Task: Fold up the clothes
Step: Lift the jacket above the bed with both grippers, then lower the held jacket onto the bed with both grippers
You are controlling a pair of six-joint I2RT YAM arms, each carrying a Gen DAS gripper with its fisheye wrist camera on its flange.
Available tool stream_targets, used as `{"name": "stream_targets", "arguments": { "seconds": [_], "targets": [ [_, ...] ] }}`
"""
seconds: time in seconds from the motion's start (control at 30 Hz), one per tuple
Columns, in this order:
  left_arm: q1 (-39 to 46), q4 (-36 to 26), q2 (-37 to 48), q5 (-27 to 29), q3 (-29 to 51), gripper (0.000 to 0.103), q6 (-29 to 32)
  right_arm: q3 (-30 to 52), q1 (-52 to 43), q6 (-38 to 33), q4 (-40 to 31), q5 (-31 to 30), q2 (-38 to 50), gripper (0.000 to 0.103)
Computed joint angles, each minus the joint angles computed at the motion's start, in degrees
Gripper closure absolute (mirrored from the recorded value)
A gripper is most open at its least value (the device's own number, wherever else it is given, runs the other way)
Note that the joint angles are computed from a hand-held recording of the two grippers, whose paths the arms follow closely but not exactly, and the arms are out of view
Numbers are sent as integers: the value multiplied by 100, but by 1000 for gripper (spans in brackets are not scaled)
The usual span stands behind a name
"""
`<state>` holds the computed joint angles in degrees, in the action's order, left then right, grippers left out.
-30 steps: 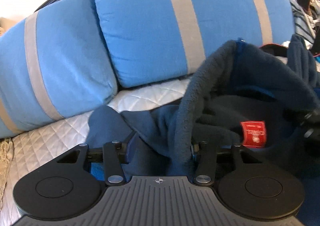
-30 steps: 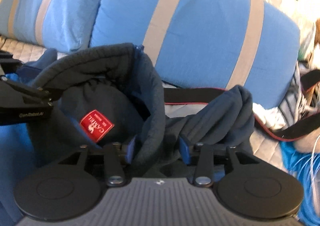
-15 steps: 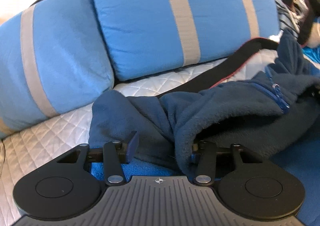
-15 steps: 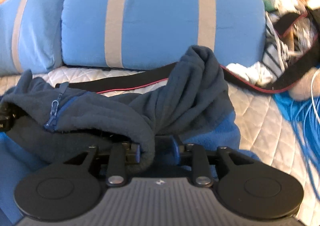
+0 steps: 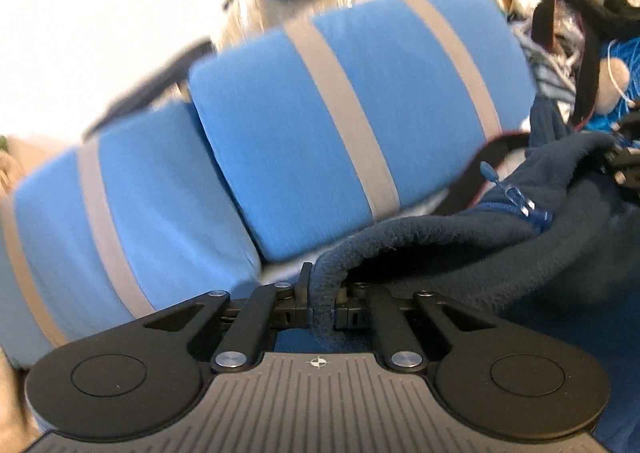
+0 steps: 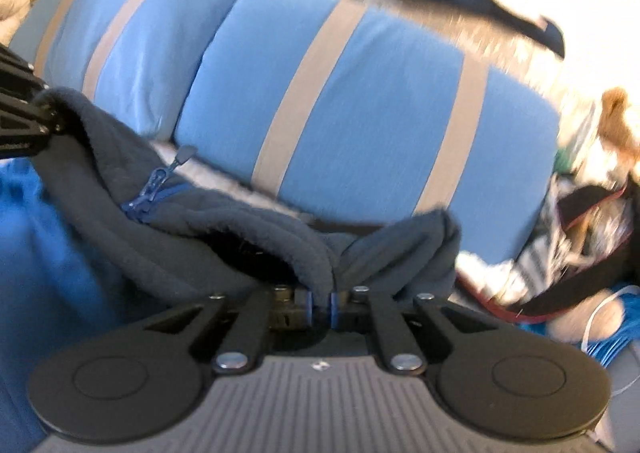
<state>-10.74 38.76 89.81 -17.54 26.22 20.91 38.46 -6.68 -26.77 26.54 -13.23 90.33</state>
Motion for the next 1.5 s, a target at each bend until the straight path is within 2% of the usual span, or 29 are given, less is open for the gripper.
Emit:
{"name": "stream_targets", "arguments": {
  "seconds": [0.13,0.27,0.33,0.43,0.57,0.77,1.07,1.17,1.3,1.4,1.5],
  "targets": [
    [-170,-853,-855,-193,434,96,424,898,-288,498,-940,-437,-258,95],
    [-131,-2238,-1284,-134,1663,96,434,2476,-520,1304,-2295,-973,-151,96],
    [-138,-2647,-1267,-173,2250,96,538,3234,-524,1555,-2777,-1082,-25,96],
    [-166,-2860,-1107,-352,2874,96,799,4078,-489,1730,-3236,-1156,68,96],
    [-52,-3167,-919,-375,3410,96,580,4819,-304,1830,-3568,-1026,211,96],
    [433,-3834,-111,109,4313,96,-331,5705,39,1758,-4028,-694,768,96],
    [899,-4707,1497,696,5515,96,-743,6711,205,1919,-4814,-464,2076,96],
    [1043,-4813,1789,895,5524,96,-977,7004,203,1991,-5056,-550,2535,96],
    [1179,-4305,1886,1117,4862,95,-854,7060,169,1977,-5191,-726,2962,95],
    [1193,-3744,1785,1131,4094,95,-843,6689,114,1999,-5065,-893,3038,95],
    [1096,-2982,1688,976,3233,94,-580,5689,94,1772,-4457,-902,2751,95]
  ]
}}
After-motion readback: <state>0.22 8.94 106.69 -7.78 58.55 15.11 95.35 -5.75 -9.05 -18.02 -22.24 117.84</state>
